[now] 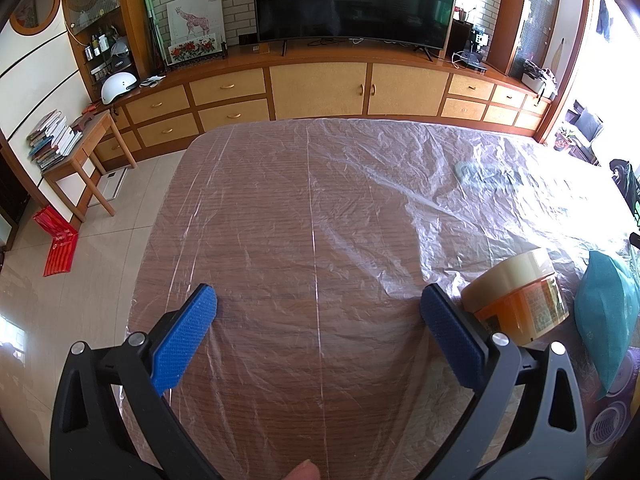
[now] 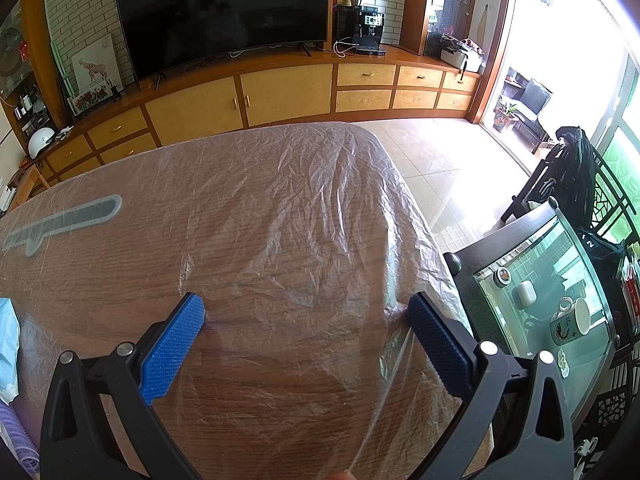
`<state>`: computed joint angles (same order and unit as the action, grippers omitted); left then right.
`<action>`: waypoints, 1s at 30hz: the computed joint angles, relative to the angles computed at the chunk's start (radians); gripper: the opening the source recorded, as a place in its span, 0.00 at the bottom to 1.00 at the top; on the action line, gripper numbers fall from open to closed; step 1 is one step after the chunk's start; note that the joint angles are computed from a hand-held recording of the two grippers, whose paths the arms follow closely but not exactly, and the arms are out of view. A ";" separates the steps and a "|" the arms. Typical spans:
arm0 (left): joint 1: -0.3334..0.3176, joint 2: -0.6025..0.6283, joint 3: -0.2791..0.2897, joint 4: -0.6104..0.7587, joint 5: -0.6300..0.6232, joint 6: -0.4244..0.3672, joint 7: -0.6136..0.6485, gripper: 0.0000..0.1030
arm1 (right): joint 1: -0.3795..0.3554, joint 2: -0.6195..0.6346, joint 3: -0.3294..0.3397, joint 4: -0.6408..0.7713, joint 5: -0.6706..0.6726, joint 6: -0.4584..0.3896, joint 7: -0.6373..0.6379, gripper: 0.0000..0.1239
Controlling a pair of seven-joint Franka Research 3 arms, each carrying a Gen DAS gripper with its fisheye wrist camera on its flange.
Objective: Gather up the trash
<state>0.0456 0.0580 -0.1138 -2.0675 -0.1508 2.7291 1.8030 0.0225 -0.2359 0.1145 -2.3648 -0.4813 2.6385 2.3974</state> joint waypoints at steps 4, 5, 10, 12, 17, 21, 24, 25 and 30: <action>0.000 0.000 0.000 0.000 0.004 0.000 -0.005 0.99 | 0.000 0.010 0.001 0.012 0.001 -0.009 0.002 0.80; 0.000 -0.001 0.000 0.000 0.004 0.000 -0.004 0.99 | 0.009 0.016 -0.005 0.027 0.025 -0.033 -0.014 0.80; 0.000 -0.041 0.001 -0.034 -0.010 0.054 -0.013 0.99 | 0.010 -0.047 -0.024 0.020 0.113 0.019 0.024 0.80; -0.008 -0.073 0.003 -0.041 -0.055 0.060 0.023 0.98 | 0.011 -0.114 -0.015 0.004 0.145 0.033 0.010 0.80; -0.091 -0.230 0.059 -0.141 -0.225 0.091 0.241 0.99 | 0.024 -0.326 0.061 -0.061 0.194 -0.013 -0.081 0.80; -0.214 -0.396 0.140 -0.241 -0.338 0.034 0.404 0.99 | 0.110 -0.500 0.091 -0.139 0.292 -0.072 -0.179 0.80; -0.305 -0.526 0.211 -0.313 -0.400 -0.072 0.504 0.99 | 0.184 -0.583 0.110 -0.173 0.392 -0.140 -0.228 0.80; -0.325 -0.565 0.225 -0.335 -0.410 -0.107 0.527 0.99 | 0.208 -0.614 0.120 -0.189 0.422 -0.169 -0.238 0.80; -0.375 -0.700 0.256 -0.405 -0.434 -0.301 0.561 0.99 | 0.301 -0.705 0.191 -0.241 0.532 -0.247 -0.230 0.80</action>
